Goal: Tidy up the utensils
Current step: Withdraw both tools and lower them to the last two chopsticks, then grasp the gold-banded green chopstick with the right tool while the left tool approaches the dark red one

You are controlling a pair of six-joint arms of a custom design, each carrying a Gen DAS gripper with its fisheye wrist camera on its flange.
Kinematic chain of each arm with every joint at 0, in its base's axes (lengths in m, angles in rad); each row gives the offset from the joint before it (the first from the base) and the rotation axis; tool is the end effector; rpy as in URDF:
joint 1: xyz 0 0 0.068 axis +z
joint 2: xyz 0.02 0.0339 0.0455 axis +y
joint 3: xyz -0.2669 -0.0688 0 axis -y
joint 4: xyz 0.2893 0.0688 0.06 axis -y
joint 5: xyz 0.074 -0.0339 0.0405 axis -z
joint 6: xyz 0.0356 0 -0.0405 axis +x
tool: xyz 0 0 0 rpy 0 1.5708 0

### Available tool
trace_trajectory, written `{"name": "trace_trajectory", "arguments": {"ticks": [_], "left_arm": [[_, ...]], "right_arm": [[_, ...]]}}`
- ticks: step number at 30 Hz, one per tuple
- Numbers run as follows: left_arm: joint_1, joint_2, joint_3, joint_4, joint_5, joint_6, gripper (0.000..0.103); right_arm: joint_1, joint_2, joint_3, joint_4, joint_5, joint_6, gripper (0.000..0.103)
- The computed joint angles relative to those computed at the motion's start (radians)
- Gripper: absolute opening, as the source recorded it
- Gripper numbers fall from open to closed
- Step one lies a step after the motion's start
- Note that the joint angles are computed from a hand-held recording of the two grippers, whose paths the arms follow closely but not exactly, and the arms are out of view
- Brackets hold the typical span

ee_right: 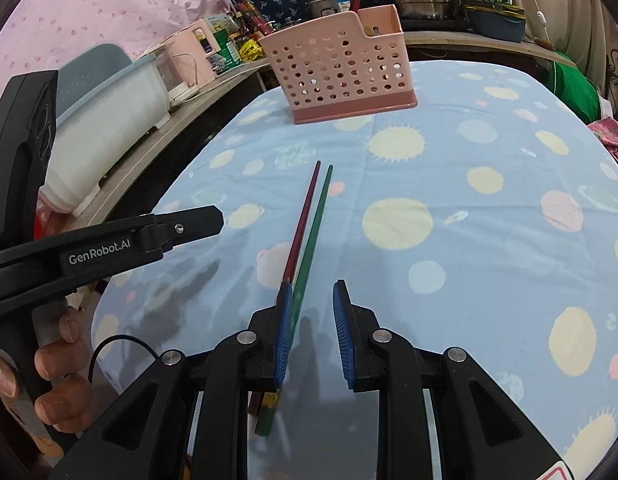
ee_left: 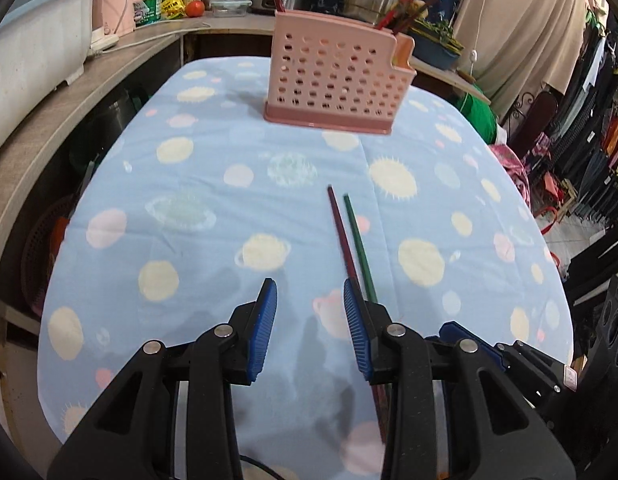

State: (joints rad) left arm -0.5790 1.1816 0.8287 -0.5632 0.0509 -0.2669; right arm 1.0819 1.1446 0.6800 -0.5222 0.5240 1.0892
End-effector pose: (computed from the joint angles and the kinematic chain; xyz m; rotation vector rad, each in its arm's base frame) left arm 0.2314 -0.1534 0.2299 0.4155 2.4997 -0.4120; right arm 0.1345 0.2150 0.1931 0.2020 2.3963 0.3375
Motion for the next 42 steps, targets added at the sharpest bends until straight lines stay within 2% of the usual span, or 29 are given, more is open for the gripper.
{"name": "trace_trajectory", "arguments": {"ticks": [11, 25, 30, 34, 37, 42], "left_arm": [[-0.031, -0.076, -0.127, -0.010, -0.006, -0.008, 0.033], [-0.054, -0.083, -0.142, -0.013, -0.013, -0.015, 0.034], [-0.061, -0.094, -0.146, -0.011, -0.020, -0.019, 0.045], [-0.068, -0.103, -0.149, -0.011, -0.018, -0.020, 0.050], [-0.080, -0.100, -0.148, -0.012, -0.019, -0.022, 0.050], [-0.098, -0.101, -0.147, -0.010, -0.019, -0.027, 0.057]], "right_arm": [[0.082, 0.094, 0.028, -0.029, 0.028, 0.058, 0.023], [0.114, 0.153, 0.064, -0.057, 0.063, 0.065, 0.022], [0.126, 0.166, 0.072, -0.083, 0.087, 0.083, 0.014], [0.127, 0.156, 0.062, -0.100, 0.096, 0.105, 0.008], [0.125, 0.137, 0.049, -0.112, 0.102, 0.124, 0.007], [0.126, 0.100, 0.026, -0.155, 0.119, 0.172, 0.008]]}}
